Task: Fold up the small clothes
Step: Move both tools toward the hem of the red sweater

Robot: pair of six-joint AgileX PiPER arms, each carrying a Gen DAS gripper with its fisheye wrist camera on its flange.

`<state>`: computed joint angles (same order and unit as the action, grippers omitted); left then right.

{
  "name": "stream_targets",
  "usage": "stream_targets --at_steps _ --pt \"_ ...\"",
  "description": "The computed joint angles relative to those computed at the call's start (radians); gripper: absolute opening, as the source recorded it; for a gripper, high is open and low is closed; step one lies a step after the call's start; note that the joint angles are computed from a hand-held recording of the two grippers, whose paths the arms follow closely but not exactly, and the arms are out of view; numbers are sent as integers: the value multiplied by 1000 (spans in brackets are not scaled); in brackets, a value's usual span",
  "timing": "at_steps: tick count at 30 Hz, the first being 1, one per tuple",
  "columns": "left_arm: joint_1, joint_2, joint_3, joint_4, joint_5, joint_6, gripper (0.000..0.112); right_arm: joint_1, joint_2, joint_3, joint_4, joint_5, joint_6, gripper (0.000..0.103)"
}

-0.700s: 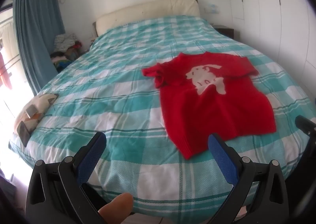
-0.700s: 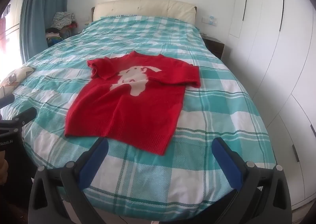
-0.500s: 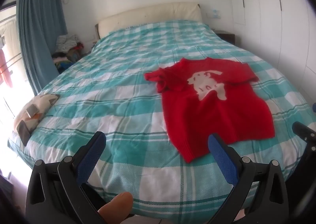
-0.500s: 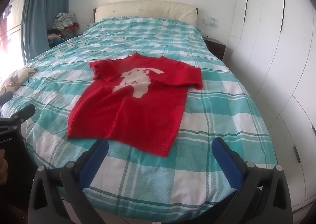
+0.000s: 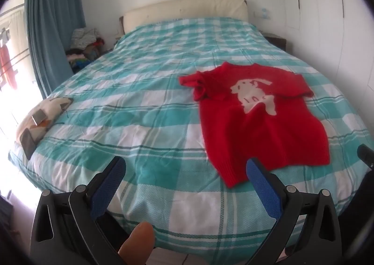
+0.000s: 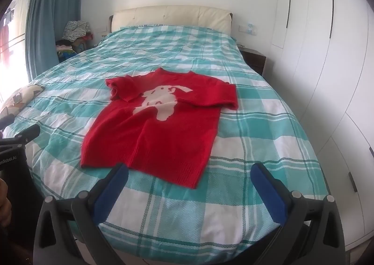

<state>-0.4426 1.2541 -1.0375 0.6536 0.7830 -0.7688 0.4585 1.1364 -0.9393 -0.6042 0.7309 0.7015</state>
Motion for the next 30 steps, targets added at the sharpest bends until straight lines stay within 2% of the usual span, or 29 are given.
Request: stream_targets --at_steps 3,8,14,18,24,30 --pt "25 -2 3 -57 -11 37 103 6 -5 5 -14 -1 16 103" --pt "28 6 5 -46 7 23 103 1 -9 11 -20 -6 28 103" --pt "66 17 -2 -154 -14 137 103 -19 -8 11 2 -19 9 103" --pt "58 15 -1 -154 -23 150 103 -23 -3 13 18 -25 -2 103" --pt "78 13 -7 -235 -47 248 103 -24 -3 16 13 -31 3 103" --pt "25 26 -25 -227 -10 267 103 -28 -15 27 -18 -52 27 103"
